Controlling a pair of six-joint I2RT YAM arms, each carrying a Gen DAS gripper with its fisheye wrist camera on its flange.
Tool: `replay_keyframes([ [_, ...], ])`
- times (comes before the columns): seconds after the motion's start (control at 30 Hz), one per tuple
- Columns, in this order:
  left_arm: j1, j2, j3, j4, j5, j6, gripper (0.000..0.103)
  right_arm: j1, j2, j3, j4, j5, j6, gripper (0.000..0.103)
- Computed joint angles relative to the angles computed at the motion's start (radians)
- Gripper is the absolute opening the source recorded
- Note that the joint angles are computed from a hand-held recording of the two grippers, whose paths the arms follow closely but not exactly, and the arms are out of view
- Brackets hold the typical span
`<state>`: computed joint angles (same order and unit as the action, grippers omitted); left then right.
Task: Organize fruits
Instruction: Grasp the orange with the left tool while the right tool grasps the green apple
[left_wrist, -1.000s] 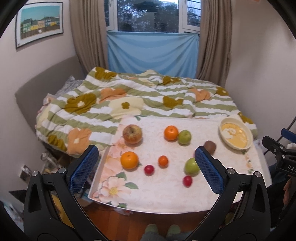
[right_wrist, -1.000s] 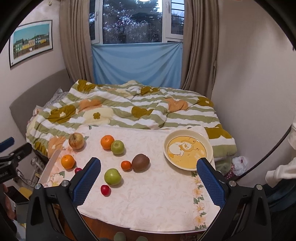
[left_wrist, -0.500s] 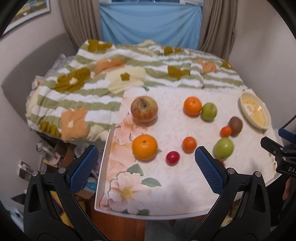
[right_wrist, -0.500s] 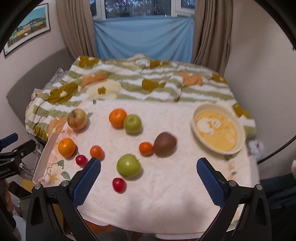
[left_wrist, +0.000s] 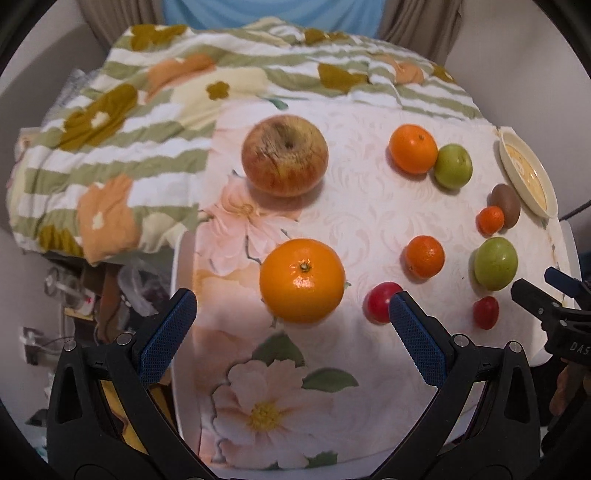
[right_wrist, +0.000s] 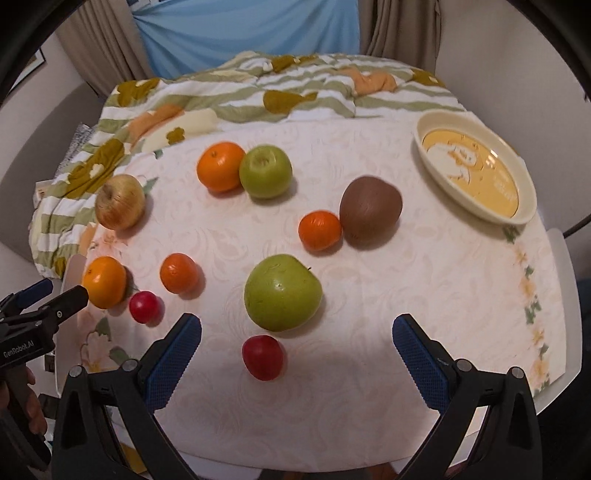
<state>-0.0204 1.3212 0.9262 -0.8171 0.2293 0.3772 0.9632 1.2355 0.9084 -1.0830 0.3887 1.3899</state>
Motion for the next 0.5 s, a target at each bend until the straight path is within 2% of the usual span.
replay_keyframes([
  [0.13, -0.02, 0.081, 0.013, 0.035, -0.001, 0.01, 0.101, -0.029, 0.026, -0.022, 0.044, -0.012, -0.001, 0.103],
  [0.27, -0.036, 0.148, 0.023, 0.052, 0.001, 0.017, 0.09, -0.066, 0.043, -0.044, 0.084, -0.032, -0.006, 0.102],
  [0.33, -0.036, 0.165, 0.025, 0.055, 0.011, 0.018, 0.081, -0.082, 0.054, -0.047, 0.101, -0.041, -0.02, 0.097],
  [0.4, -0.041, 0.178, 0.025, 0.058, 0.014, 0.022, 0.075, -0.096, 0.062, -0.05, 0.111, -0.048, -0.037, 0.096],
  [0.43, -0.044, 0.184, 0.024, 0.059, 0.015, 0.024, 0.067, -0.1, 0.068, -0.049, 0.116, -0.047, -0.043, 0.095],
  [0.5, -0.043, 0.184, 0.022, 0.063, 0.017, 0.031, 0.067, -0.105, 0.08, -0.045, 0.123, -0.044, -0.051, 0.095],
])
